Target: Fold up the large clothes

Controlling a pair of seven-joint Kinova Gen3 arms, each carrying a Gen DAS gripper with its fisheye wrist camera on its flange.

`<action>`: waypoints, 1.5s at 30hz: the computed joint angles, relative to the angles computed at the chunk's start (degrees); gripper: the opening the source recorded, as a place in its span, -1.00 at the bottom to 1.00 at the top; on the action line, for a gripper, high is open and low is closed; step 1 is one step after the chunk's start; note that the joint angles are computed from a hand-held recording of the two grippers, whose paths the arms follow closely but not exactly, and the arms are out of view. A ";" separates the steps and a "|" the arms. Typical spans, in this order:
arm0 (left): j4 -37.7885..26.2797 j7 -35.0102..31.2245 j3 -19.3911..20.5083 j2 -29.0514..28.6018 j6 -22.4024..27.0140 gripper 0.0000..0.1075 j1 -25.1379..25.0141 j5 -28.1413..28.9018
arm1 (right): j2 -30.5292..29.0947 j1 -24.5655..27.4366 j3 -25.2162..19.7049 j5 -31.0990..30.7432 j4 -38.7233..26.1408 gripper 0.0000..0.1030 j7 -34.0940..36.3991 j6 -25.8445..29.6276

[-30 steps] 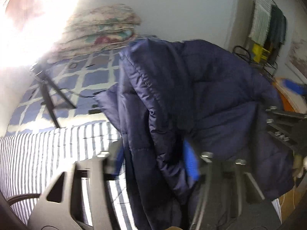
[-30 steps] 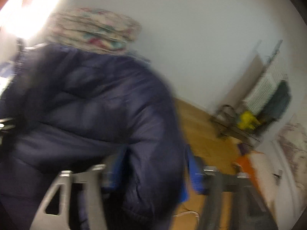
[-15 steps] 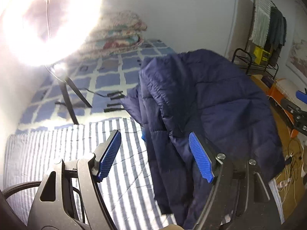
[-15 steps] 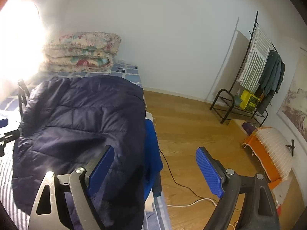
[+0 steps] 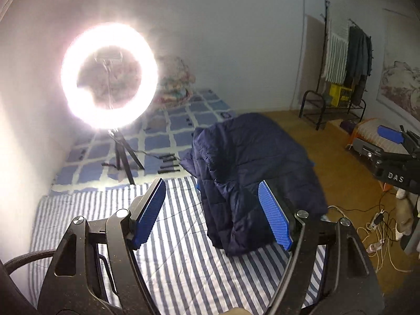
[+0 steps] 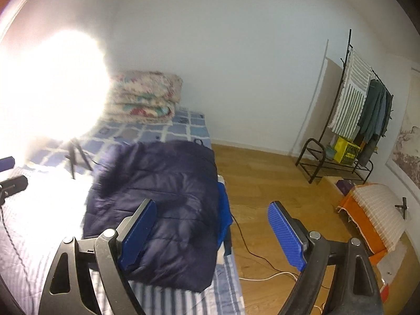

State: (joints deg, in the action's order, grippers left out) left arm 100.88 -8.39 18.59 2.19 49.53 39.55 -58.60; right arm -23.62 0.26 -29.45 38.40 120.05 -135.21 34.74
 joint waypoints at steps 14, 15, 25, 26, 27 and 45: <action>5.10 4.33 19.47 -17.98 19.63 0.41 1.75 2.24 | -19.13 -1.42 -6.02 -21.88 -10.87 0.77 8.69 18.65; 5.28 4.58 20.82 -19.31 20.73 0.41 1.49 3.21 | -20.48 -0.85 -6.72 -23.08 -11.47 0.78 8.96 19.93; 5.47 4.77 35.19 -30.80 29.13 0.42 -5.17 11.32 | -33.46 4.00 -12.51 -35.08 -16.63 0.84 11.38 31.57; 5.23 4.31 36.16 -31.63 29.27 0.42 -6.24 12.04 | -34.59 4.36 -12.93 -36.19 -17.13 0.85 11.74 32.56; 5.01 3.73 37.40 -32.82 29.81 0.43 -7.27 12.98 | -35.79 4.62 -13.25 -37.30 -17.55 0.86 12.07 33.34; 7.22 -5.31 40.44 -45.60 23.34 0.81 -19.70 27.43 | -51.63 11.96 -9.61 -51.78 -13.98 0.99 18.82 35.99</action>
